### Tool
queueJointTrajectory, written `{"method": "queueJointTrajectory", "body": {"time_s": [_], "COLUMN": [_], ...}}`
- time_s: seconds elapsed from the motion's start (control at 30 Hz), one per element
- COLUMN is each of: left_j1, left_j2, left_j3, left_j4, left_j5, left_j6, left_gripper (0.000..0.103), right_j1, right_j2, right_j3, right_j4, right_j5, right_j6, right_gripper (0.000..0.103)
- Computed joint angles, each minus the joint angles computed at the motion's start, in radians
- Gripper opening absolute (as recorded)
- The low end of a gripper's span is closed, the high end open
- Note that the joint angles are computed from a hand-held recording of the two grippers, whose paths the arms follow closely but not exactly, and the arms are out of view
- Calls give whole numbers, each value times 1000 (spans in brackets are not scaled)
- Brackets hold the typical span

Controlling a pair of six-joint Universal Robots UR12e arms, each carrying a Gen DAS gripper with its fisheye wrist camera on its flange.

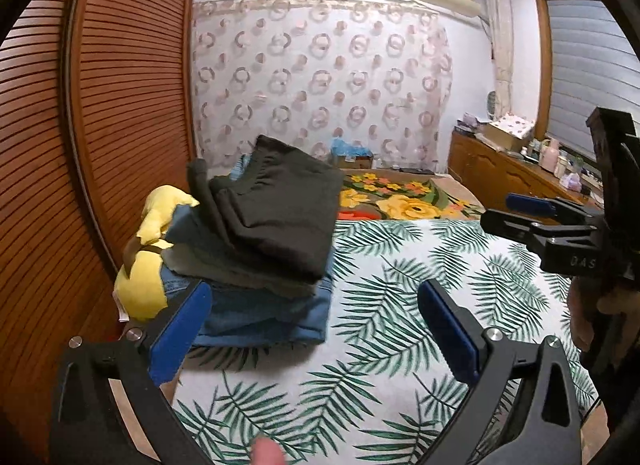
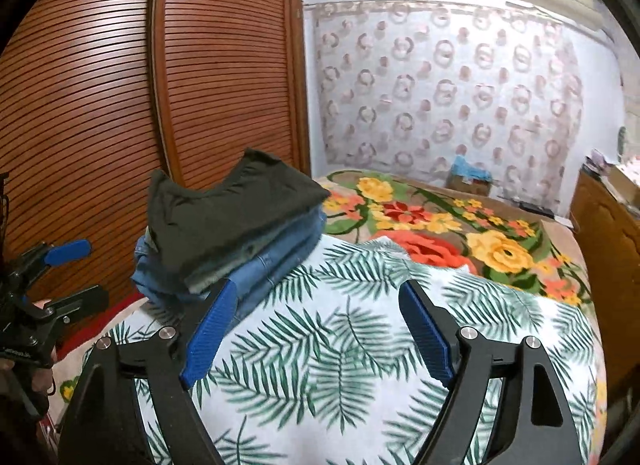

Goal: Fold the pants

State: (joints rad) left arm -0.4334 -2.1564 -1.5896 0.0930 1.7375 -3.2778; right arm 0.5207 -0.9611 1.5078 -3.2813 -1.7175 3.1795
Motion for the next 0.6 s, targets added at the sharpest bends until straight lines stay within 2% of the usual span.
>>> {"method": "queueJointTrajectory", "body": {"time_s": [0.17, 0.33, 0.6], "left_j1": [-15, -20, -47], "left_j2": [-4, -6, -3], "left_j3": [7, 5, 8], "left_j4": [-13, 0, -23], "left_j5": [3, -47, -78], "left_j6": [-3, -5, 6], "left_gripper": [103, 103, 103], "right_j1": [24, 57, 96], "right_j2": [-27, -52, -81], "right_j3": [46, 91, 142], "right_j4": [-13, -22, -32], "right_j5": [-85, -187, -289], "right_j6": [39, 72, 148], "right_gripper": [84, 84, 84]}}
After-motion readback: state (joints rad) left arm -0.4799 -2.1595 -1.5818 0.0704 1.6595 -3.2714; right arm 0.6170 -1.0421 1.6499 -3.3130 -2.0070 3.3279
